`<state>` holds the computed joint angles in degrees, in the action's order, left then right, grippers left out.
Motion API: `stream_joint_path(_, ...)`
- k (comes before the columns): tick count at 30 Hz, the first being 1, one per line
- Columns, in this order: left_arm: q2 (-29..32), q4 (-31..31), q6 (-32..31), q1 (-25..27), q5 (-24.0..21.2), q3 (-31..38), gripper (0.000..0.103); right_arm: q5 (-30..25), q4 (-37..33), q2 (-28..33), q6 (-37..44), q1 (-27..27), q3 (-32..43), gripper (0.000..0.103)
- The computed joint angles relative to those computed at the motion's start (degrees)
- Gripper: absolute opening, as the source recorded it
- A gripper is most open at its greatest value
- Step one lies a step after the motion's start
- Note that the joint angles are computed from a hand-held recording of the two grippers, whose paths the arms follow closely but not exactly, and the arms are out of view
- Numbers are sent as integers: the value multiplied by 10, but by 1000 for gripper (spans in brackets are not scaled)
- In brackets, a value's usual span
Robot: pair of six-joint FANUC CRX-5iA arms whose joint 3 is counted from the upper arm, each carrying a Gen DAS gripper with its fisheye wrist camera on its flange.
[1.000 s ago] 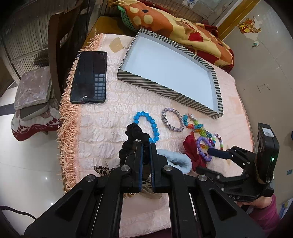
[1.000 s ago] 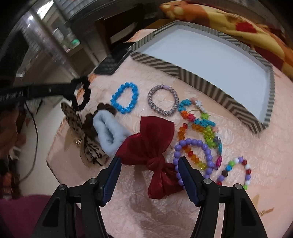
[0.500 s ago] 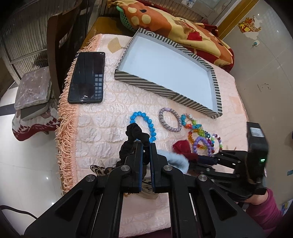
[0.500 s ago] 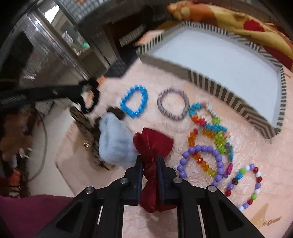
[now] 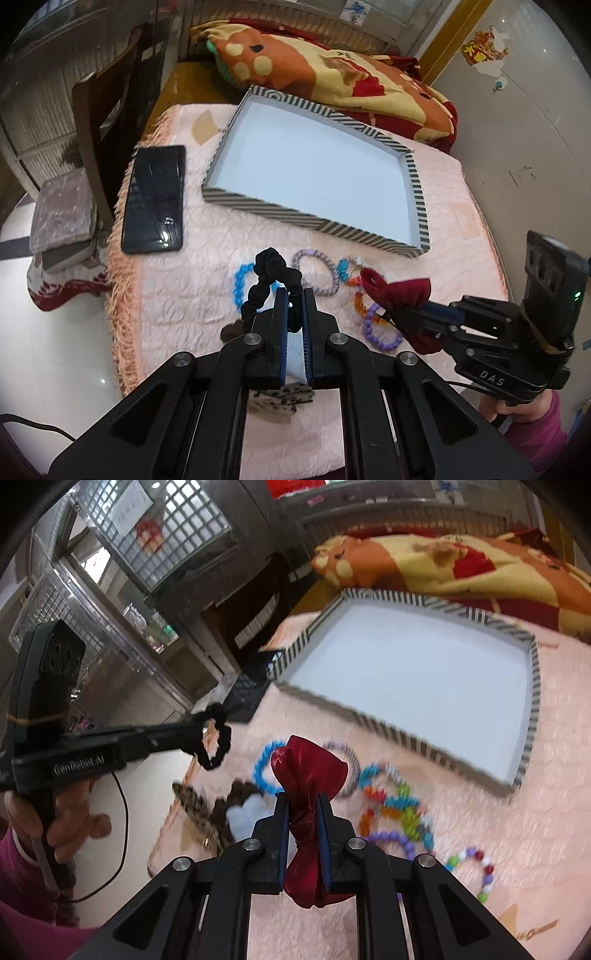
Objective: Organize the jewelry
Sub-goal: 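Carry both items into the striped tray and open both tools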
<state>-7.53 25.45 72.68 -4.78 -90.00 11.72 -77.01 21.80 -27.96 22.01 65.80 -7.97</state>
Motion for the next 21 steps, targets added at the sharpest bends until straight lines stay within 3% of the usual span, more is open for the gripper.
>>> stream_joint_path(7, 42, -13, 6, -31, 21, 50, 5, 15, 1, 40, 25, -74, 34, 13)
stream_joint_path(16, 141, -62, 26, -70, 46, 147, 5, 39, -39, 120, 75, -192, 96, 13)
stream_joint_path(21, 188, -90, 35, -82, 46, 185, 5, 42, -59, 154, 82, -226, 115, 13)
